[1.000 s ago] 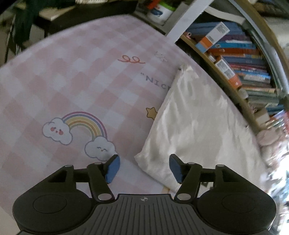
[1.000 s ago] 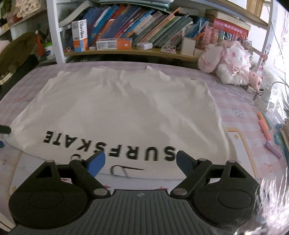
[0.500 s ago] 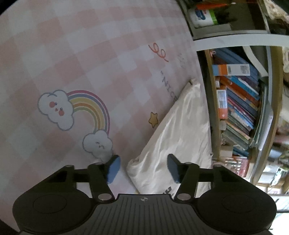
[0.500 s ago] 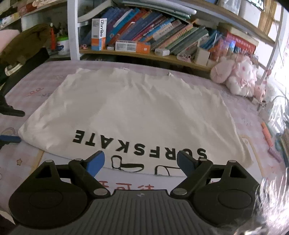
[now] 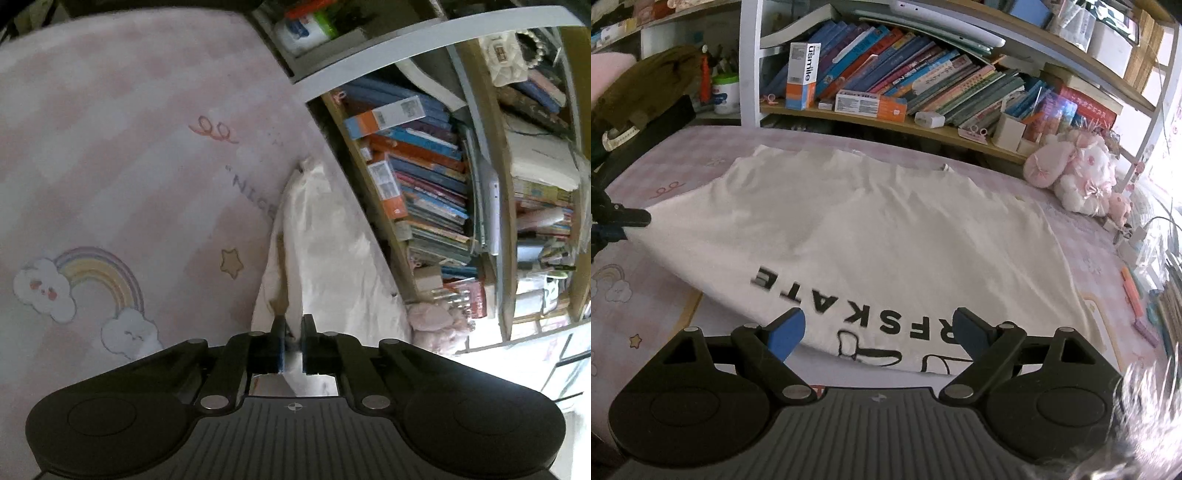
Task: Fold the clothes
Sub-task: 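Grasp the side edge of the white shirt with the left tool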
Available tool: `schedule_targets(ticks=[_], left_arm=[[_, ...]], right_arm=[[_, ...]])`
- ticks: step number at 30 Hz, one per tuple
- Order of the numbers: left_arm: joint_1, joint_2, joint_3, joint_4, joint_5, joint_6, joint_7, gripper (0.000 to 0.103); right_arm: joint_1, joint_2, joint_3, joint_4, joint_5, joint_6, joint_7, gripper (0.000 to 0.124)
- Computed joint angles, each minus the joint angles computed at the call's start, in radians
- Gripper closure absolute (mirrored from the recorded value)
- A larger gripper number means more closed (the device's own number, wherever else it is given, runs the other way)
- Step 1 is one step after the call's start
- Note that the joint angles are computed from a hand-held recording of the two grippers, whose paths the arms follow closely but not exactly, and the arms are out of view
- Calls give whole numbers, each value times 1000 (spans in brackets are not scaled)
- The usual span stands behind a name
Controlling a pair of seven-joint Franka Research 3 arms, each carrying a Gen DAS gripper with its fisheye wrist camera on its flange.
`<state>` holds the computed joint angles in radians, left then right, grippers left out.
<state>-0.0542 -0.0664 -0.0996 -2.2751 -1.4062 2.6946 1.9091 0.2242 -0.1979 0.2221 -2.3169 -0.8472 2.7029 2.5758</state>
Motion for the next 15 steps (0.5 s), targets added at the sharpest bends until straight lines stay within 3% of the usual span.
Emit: schedule_targets(ticks=[2,3,10,15], left_arm=[[18,37,9,4,138,-62,-197,96],[26,48,12,3,127,-87,-220,95],[57,72,3,15,19,-130,-155,82],[69,80,0,15,-40,-148,-121,79]], right_arm=[[1,3,1,6,-2,-7,-4,37],[2,6,0,10,-3,-11,-8,38],[18,28,-11,33,9,-16,-54,37],[36,51,-25,48,48,-10,-120,37]])
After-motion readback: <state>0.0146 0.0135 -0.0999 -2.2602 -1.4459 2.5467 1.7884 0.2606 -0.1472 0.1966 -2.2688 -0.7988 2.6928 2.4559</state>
